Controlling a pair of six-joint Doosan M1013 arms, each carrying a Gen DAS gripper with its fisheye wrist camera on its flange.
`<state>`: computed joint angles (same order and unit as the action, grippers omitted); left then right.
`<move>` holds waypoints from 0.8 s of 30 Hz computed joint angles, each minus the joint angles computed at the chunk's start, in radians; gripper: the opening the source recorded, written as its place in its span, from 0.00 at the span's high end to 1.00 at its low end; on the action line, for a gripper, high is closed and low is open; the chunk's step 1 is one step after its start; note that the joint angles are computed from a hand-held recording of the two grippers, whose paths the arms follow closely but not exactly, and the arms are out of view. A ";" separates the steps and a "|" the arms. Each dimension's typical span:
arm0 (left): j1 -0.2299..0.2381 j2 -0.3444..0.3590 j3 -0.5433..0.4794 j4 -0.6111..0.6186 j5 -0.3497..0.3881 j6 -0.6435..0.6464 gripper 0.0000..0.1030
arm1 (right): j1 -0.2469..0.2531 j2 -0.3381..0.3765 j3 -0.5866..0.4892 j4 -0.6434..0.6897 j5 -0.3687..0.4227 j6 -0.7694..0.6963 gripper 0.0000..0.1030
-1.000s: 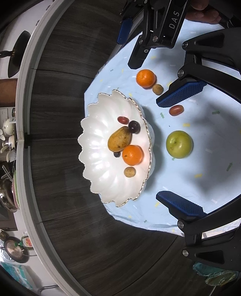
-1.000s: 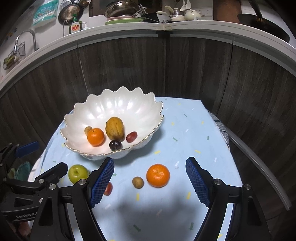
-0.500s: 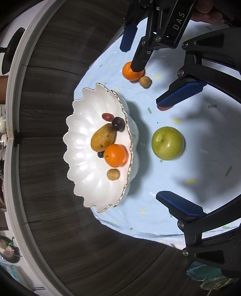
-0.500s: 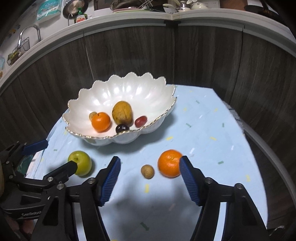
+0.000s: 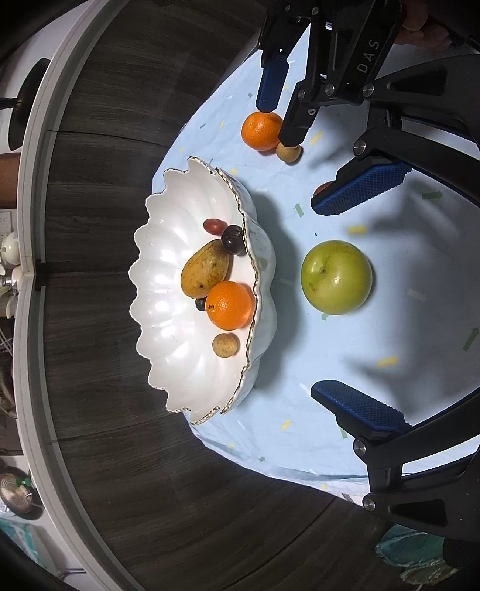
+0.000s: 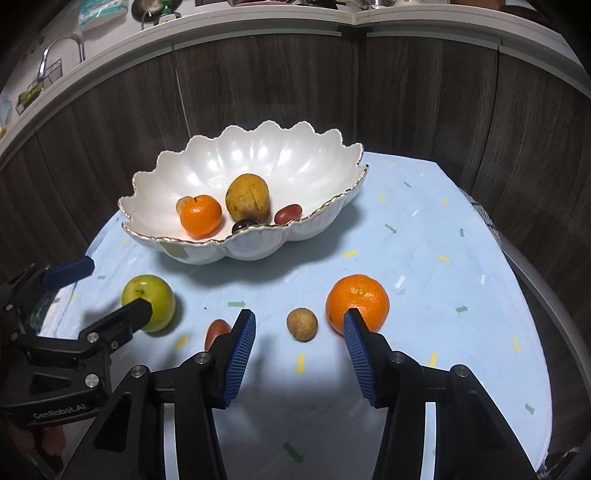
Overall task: Organize fruits
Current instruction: 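Move left tool toward the green apple while right tool approaches the small brown fruit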
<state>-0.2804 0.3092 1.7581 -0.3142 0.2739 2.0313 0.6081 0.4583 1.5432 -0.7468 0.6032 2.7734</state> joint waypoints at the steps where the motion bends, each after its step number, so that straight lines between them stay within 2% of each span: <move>1: 0.000 0.000 0.001 -0.003 -0.004 0.002 0.11 | 0.003 0.002 0.000 -0.018 0.005 0.009 0.51; 6: 0.002 0.005 0.007 -0.041 -0.020 0.040 0.11 | 0.011 0.012 -0.004 -0.045 0.005 0.011 0.51; 12: 0.001 0.011 0.008 -0.068 -0.025 0.072 0.12 | 0.007 0.017 -0.004 -0.013 -0.014 -0.016 0.59; 24: 0.004 0.033 -0.012 -0.102 0.028 0.100 0.21 | -0.009 0.031 -0.015 0.060 -0.028 -0.065 0.59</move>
